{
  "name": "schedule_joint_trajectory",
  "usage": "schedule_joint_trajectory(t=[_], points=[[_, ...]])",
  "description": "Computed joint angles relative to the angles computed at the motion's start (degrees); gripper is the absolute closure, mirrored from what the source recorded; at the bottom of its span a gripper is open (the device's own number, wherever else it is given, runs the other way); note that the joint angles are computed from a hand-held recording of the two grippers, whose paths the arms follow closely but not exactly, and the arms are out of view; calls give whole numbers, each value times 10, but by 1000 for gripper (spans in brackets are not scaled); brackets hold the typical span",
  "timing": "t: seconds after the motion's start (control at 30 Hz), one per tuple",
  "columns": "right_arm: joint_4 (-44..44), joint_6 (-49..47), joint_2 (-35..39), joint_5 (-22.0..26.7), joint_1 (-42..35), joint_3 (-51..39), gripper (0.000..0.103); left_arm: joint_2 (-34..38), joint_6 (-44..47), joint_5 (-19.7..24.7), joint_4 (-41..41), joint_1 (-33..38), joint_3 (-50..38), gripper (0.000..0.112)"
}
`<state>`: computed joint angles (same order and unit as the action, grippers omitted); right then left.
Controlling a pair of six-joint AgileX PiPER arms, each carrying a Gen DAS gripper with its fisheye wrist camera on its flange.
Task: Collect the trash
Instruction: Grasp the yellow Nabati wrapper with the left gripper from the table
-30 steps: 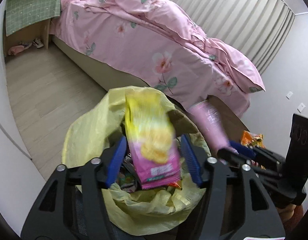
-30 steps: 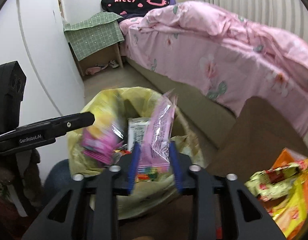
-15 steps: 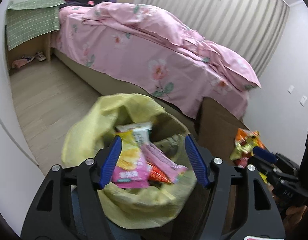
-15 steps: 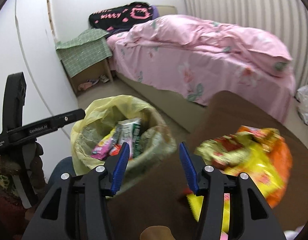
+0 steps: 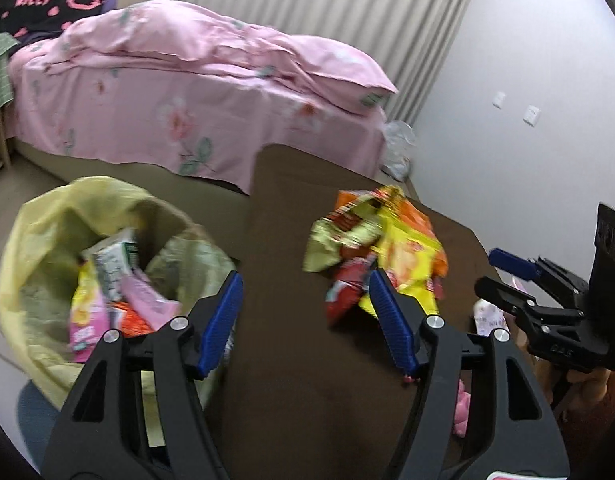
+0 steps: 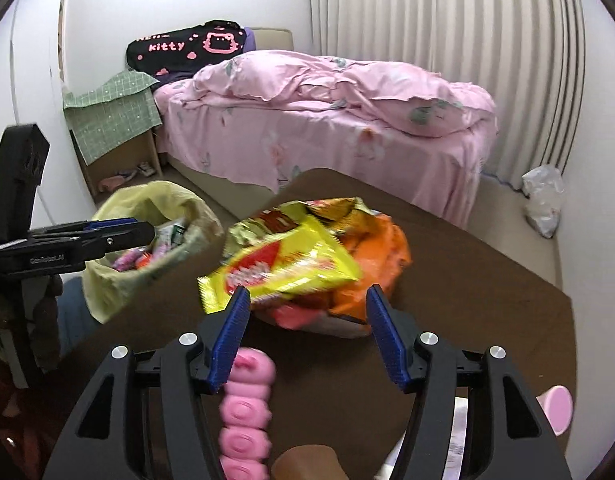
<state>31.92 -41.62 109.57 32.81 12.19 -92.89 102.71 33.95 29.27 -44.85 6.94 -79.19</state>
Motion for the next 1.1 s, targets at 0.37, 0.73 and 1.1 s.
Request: schedule_joint_trajectory(t=[0.37,0.73,1.1], points=[[22,5,-2,-54,-37,54,46,56,-34,31,70,-57,-88,50],[-29,45,-83,-128,-81,192,46,128,-60,69,89,-75,-164,50],[68,-19,-109,-118,-158,269,46,87,-18,105,28,-58,-94,99]])
